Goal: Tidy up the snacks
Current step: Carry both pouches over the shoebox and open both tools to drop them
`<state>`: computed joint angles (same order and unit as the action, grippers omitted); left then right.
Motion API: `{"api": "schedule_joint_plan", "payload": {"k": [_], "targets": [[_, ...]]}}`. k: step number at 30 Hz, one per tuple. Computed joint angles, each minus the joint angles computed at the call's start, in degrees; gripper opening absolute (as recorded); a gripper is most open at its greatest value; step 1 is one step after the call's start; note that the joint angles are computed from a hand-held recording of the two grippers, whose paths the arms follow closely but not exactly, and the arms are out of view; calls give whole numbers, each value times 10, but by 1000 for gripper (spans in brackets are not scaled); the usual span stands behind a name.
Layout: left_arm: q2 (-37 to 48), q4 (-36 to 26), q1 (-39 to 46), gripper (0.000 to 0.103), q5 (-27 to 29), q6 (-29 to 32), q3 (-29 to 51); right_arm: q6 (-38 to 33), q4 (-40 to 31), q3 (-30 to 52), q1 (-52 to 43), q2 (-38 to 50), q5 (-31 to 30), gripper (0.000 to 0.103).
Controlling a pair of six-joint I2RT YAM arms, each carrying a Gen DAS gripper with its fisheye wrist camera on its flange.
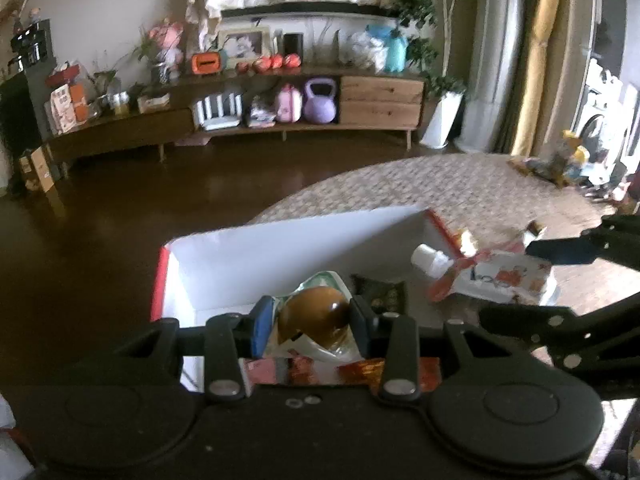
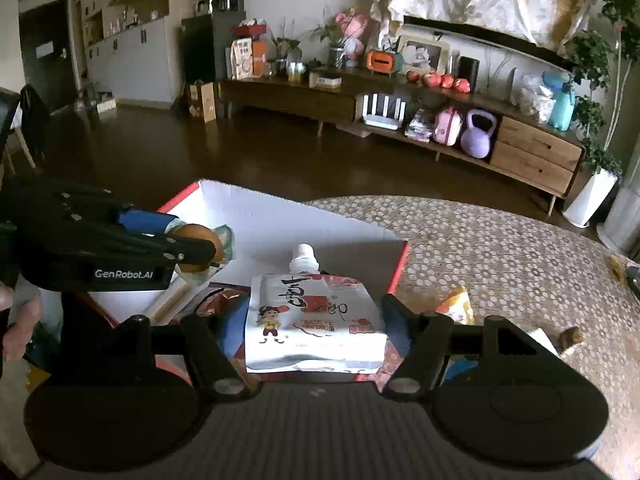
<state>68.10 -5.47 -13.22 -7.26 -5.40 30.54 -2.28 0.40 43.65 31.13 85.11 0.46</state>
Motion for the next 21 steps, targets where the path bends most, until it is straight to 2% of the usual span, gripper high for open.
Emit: {"api": "schedule_joint_plan", "payload": {"k": [10, 21], "targets": [[94, 37, 71, 39, 28, 33, 9, 1, 7, 70, 12, 118, 14, 69], [157, 18, 91, 40, 32, 48, 33, 8, -8, 102, 24, 177, 26, 70]]}}
